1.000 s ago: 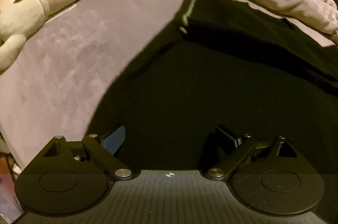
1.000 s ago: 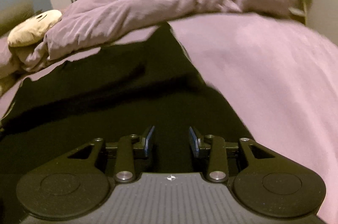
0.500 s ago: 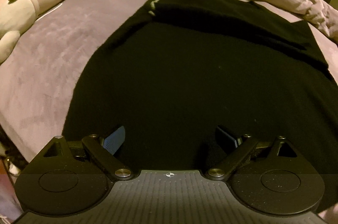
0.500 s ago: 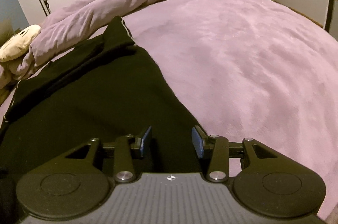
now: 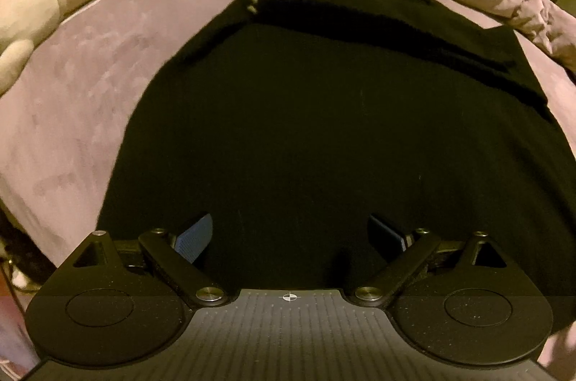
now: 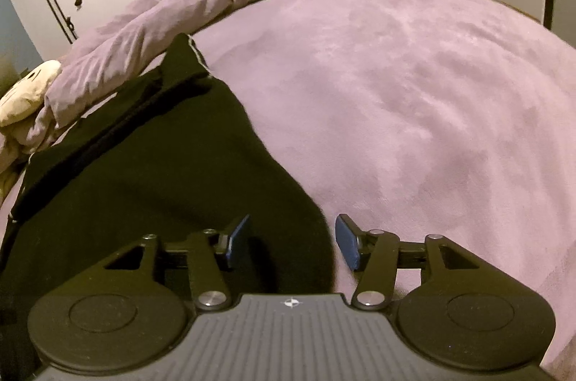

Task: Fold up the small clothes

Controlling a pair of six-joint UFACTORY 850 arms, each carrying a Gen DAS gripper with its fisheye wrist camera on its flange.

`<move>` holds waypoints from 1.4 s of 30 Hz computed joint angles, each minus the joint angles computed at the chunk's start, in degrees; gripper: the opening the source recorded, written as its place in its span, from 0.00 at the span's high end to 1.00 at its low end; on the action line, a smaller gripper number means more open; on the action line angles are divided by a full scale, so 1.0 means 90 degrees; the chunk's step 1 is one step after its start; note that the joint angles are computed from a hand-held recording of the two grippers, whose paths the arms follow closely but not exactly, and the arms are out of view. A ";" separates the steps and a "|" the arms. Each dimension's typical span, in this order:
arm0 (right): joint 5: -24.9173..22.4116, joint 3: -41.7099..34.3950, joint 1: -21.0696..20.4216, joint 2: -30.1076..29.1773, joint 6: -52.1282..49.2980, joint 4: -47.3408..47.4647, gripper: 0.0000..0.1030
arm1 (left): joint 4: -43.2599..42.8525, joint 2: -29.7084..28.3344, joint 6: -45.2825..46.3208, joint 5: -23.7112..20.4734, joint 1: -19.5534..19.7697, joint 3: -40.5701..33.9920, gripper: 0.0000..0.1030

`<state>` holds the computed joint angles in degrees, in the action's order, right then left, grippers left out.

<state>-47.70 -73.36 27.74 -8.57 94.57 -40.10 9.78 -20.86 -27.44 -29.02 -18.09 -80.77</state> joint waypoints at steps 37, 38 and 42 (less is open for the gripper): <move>0.0645 -0.0049 -0.0296 -0.0021 -0.1260 0.1232 0.66 | -0.3879 -0.0357 0.4072 -0.0422 0.1768 -0.0142 0.24; 0.0681 -0.0032 -0.0303 0.0004 -0.1329 0.1250 0.68 | -0.3867 -0.0343 0.4115 -0.0478 0.1769 -0.0126 0.23; 0.0696 -0.0025 -0.0339 0.0042 -0.1641 0.1345 0.78 | -0.4067 -0.0299 0.4343 -0.0794 0.1794 -0.0098 0.27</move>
<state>-41.43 -73.58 24.69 -8.19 79.80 -28.00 -26.82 -23.56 11.65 -36.16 -1.95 -81.66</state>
